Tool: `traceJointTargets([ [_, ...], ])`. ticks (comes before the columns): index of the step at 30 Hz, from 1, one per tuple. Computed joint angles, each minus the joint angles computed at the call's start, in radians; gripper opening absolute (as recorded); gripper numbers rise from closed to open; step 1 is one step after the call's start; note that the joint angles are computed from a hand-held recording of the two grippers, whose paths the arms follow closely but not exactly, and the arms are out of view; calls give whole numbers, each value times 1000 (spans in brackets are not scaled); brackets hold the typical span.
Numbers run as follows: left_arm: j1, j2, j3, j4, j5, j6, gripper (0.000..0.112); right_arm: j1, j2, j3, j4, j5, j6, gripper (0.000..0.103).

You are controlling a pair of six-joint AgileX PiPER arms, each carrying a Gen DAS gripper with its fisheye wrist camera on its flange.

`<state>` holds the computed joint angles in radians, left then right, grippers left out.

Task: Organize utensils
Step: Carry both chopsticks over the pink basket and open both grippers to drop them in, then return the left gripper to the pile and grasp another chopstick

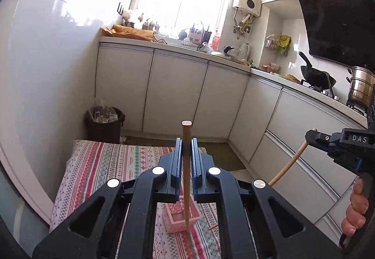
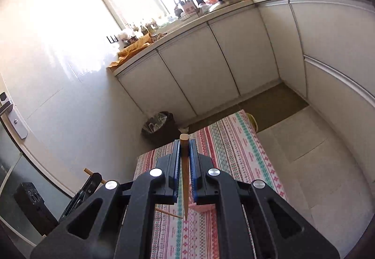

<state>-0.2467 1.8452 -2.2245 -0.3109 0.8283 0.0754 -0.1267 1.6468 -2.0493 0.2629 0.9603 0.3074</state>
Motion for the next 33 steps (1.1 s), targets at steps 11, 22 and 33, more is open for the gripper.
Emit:
traceJointTargets([
  [11,-33,269,-191,68,27,-77,35,32,227,-137,-51,-63,-28,8],
  [22,134,-116,289,-77,-225,-72,57,99,306,-178,-136,-75,20,8],
  [33,132,-106,252,-41,-136,-80,62,169,250,-85,-246,-107,72,31],
])
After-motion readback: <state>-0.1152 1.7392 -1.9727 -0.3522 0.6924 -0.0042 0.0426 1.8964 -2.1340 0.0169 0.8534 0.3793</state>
